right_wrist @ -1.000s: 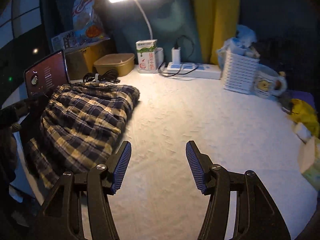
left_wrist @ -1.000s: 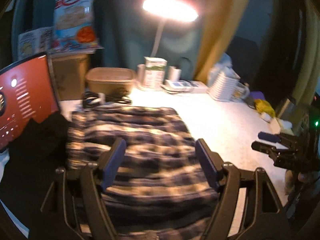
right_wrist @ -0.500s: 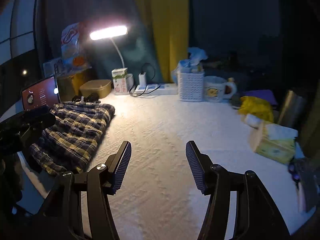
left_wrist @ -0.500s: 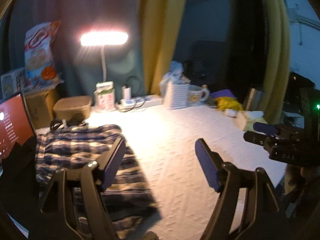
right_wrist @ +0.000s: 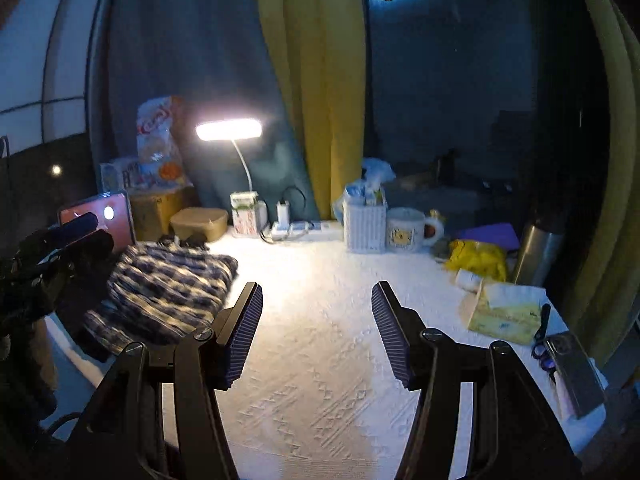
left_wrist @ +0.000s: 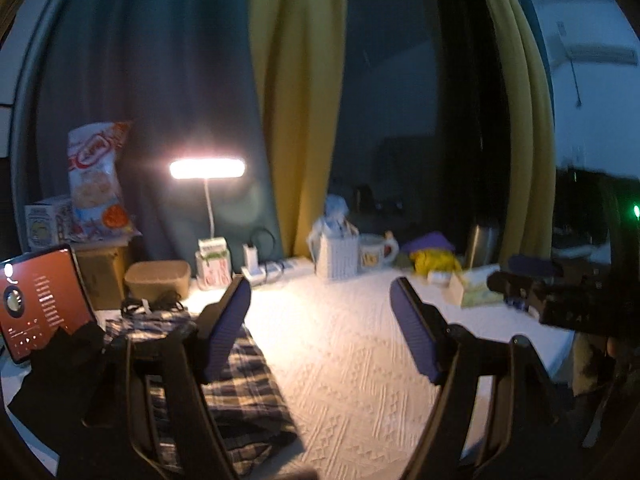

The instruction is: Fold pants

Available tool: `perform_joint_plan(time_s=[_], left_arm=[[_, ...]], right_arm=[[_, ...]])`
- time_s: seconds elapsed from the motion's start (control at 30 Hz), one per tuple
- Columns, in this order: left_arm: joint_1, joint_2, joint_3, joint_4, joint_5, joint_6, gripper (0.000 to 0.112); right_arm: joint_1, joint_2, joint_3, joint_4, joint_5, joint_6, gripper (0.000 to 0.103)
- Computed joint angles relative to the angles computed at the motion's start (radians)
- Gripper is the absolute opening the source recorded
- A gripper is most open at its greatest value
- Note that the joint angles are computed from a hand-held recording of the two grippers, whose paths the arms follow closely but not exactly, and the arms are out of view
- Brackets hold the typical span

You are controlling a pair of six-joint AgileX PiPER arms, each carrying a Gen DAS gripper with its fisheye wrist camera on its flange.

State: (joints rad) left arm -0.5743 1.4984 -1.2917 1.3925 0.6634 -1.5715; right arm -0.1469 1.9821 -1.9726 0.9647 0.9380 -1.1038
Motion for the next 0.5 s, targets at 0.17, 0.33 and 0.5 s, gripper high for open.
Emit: perform_joint_plan(time_s=[0.17, 0.33, 0.5], left_arm=[[-0.045, -0.056, 0.023, 0.08, 0.117, -0.058, 0.075], [-0.053, -0.078, 0.02, 0.024, 0.224, -0.037, 0.087], [-0.018, -0.116, 0.07, -0.005, 0.195, -0.047, 0.087]], right_arm=[[0.008, -0.111, 0.113, 0.036, -0.07, -0.056, 0.06], [0.006, -0.152, 0.154, 0.065, -0.096, -0.081, 0.064], [0.021, -0.124, 0.129, 0.0, -0.113, -0.01, 0.067]])
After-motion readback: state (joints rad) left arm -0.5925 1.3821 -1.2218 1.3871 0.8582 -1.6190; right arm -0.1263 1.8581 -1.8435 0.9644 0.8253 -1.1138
